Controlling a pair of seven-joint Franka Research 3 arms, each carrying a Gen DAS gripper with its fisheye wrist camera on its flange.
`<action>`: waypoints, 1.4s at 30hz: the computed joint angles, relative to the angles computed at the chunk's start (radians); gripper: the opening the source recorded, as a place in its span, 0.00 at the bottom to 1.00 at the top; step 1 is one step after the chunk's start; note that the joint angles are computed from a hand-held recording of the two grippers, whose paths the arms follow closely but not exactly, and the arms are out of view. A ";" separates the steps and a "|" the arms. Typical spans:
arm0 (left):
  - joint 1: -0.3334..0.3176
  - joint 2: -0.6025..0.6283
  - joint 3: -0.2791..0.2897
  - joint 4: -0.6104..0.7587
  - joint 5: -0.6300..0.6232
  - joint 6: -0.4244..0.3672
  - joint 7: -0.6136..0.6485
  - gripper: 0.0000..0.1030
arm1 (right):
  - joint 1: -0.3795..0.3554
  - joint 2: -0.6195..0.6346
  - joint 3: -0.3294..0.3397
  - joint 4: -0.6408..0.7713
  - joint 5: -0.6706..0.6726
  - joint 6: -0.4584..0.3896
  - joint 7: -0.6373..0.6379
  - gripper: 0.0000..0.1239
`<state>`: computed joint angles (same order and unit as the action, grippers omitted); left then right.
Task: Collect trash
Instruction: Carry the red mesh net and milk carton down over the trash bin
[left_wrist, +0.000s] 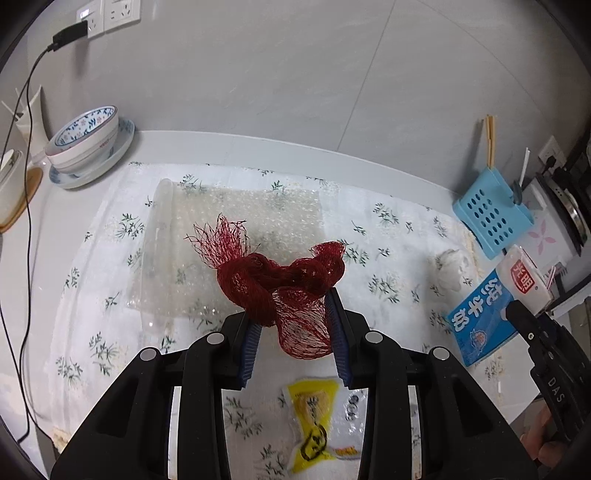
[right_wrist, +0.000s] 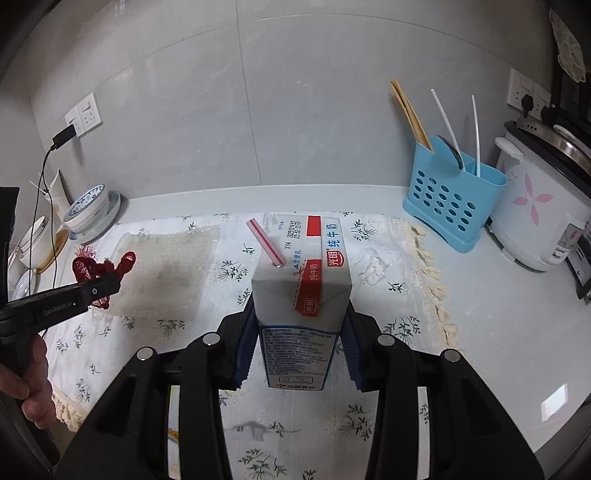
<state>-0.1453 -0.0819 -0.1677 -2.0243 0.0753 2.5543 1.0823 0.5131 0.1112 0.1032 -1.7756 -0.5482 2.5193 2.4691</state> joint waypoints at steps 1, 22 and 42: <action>-0.003 -0.010 -0.002 -0.005 -0.004 -0.011 0.002 0.32 | 0.002 -0.009 0.001 -0.006 0.000 -0.003 0.003 0.31; -0.102 -0.327 -0.009 -0.232 -0.040 -0.063 -0.025 0.32 | -0.065 -0.298 0.147 -0.223 0.079 0.004 0.009 0.31; -0.227 -0.632 0.020 -0.468 -0.127 -0.108 -0.040 0.32 | -0.095 -0.549 0.268 -0.448 0.269 0.030 -0.093 0.31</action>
<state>-0.3718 -0.7144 -0.1473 -2.4921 -0.0517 2.4464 1.0421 0.4183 -0.4381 0.3716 -2.2237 -0.2788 2.5497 2.3760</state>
